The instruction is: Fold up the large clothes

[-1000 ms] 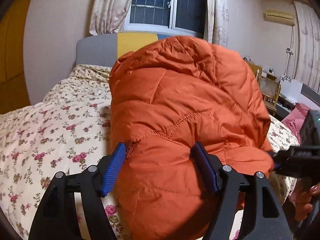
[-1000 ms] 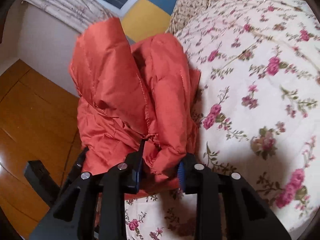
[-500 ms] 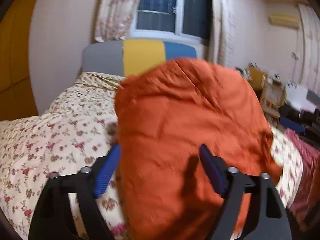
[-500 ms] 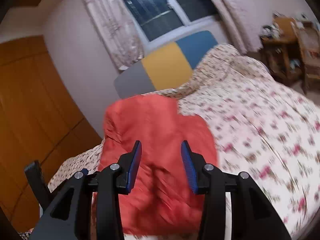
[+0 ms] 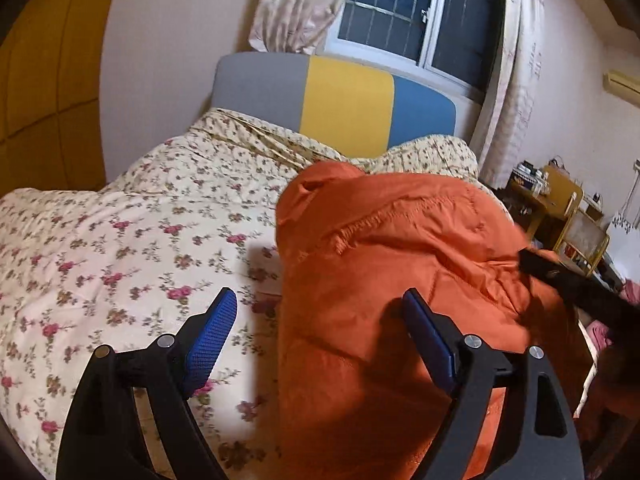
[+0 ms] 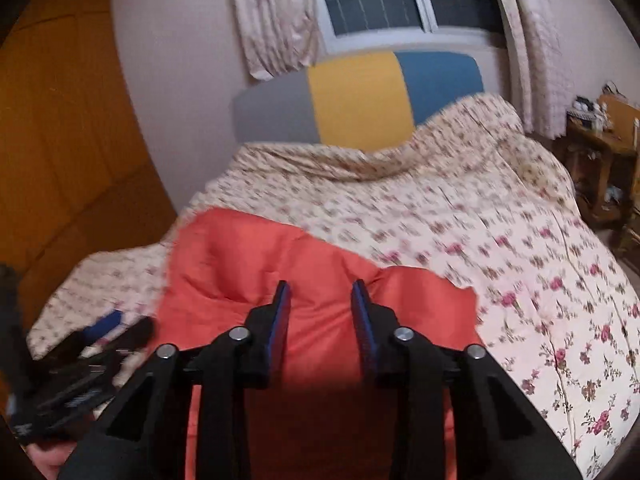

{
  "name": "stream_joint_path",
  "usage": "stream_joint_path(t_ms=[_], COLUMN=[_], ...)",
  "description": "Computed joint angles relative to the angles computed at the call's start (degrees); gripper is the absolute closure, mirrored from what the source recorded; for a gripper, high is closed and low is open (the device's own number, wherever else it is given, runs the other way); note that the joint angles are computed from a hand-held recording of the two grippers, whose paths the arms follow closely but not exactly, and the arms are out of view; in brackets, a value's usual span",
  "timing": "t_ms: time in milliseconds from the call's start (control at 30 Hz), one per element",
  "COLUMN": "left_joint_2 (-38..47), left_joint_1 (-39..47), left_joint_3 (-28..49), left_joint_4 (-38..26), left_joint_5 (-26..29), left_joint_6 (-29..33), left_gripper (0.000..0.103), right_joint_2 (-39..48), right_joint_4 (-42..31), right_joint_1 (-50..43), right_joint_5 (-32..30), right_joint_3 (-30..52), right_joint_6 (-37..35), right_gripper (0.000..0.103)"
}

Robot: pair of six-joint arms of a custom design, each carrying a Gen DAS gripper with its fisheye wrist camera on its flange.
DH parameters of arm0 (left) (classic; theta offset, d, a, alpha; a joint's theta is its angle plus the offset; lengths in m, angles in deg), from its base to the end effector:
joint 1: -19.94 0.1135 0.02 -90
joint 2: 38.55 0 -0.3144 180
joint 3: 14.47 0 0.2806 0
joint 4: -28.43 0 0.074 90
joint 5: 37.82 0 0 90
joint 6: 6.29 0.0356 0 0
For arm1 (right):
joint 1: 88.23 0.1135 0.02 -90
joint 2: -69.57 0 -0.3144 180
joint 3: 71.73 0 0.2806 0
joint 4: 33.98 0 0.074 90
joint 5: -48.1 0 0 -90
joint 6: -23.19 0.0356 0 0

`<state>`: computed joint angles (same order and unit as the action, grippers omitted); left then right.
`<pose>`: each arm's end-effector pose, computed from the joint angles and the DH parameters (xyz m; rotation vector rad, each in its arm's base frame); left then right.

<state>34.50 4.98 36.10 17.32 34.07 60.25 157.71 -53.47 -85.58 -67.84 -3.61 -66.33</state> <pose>0.2709 -0.0609 0.2473 -0.3374 2.0980 -0.0550 0.3541 0.0320 0.2642 -0.2830 2.2146 0.5396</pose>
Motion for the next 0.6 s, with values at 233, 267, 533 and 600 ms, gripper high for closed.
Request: stream_joint_path(t_ms=[233,267,533,600], left_joint_2=[2.13,2.33,5.60,8.26], left_joint_1=[-1.78,-1.94,-3.13,-3.42], left_joint_3=[-2.33,-1.80,8.10,12.08], left_joint_4=[6.18,5.76,-0.12,-2.24], left_joint_5=[4.12,4.69,1.53,-0.24], left_joint_6=[-2.40,-2.46,-0.69,-0.17], left_gripper=[0.011,0.011,0.011,0.011], right_joint_2=[8.91,9.56,9.72,8.93], right_joint_4=[7.52,8.99,10.75,10.37], right_joint_1=[-6.54,-6.88,-7.59,-7.08], right_joint_5=[-2.36,-1.85,-2.30,-1.66], right_joint_3=[-2.21,-2.96,-4.84,-5.27], right_joint_6=[2.48,2.43,3.31,3.39], right_gripper=[0.103,0.103,0.103,0.103])
